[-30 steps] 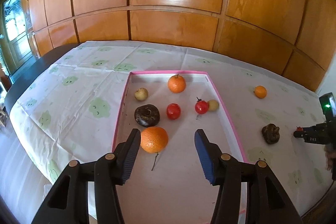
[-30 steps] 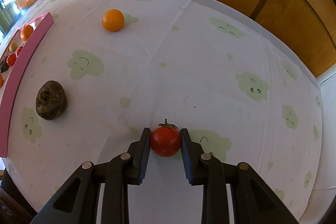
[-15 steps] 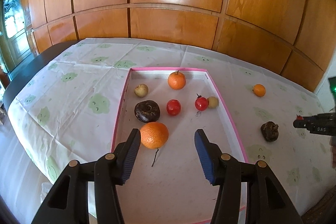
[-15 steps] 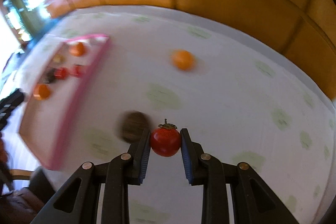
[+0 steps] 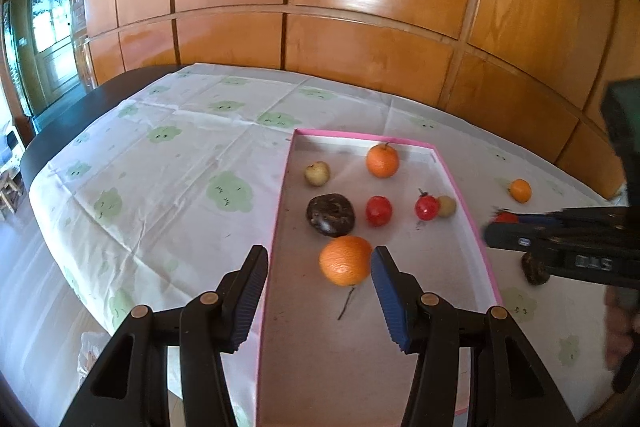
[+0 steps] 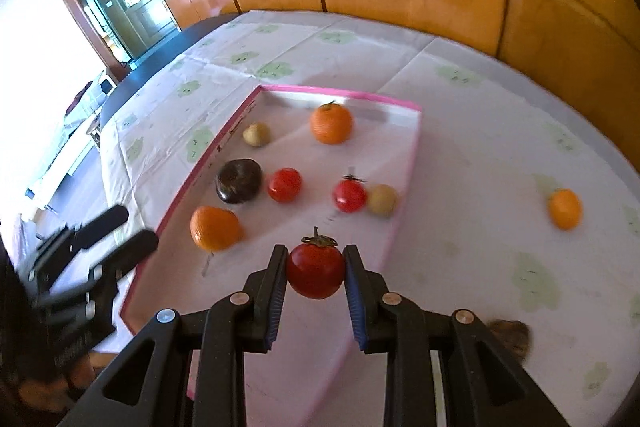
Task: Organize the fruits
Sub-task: 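Carry the red tomato over the tray and open the right tool, then move both open tools back toward the remaining fruits on the cloth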
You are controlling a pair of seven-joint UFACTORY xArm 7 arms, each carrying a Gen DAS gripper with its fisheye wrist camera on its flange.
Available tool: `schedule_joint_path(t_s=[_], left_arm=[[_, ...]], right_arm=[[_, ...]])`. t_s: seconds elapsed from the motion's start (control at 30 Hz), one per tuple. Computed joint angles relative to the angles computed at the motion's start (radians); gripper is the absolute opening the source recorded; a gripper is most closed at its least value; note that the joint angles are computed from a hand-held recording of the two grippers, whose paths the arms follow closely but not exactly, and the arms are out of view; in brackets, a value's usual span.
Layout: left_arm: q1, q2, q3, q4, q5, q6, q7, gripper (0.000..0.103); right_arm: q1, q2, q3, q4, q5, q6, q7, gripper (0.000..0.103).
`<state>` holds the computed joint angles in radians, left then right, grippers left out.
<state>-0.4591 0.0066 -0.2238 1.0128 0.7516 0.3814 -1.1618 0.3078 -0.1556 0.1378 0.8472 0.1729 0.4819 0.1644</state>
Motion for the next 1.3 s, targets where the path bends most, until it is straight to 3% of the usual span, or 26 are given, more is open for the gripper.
schedule_joint_path(t_s=[0.13, 0.3, 0.6, 1.0, 1.3], left_arm=[[0.004, -0.001, 0.003, -0.01, -0.012, -0.007, 0.009, 0.054], [0.005, 0.001, 0.003, -0.016, -0.036, -0.011, 0.025, 0.054], [-0.004, 0.002, -0.004, -0.007, -0.041, -0.013, 0.042, 0.054], [-0.038, 0.015, -0.015, 0.031, -0.046, 0.001, 0.097, 0.054], [-0.076, 0.042, -0.019, 0.073, -0.058, 0.021, 0.152, 0.054]], right_arm=[[0.009, 0.091, 0.003, 0.063, 0.052, -0.004, 0.013, 0.028], [0.004, 0.083, 0.007, 0.057, 0.054, -0.022, 0.033, 0.033], [-0.036, -0.099, -0.013, -0.072, -0.033, -0.017, 0.101, 0.033], [-0.179, -0.386, -0.065, -0.262, -0.15, 0.079, 0.135, 0.034], [-0.351, -0.535, -0.11, -0.361, -0.233, 0.123, 0.148, 0.034]])
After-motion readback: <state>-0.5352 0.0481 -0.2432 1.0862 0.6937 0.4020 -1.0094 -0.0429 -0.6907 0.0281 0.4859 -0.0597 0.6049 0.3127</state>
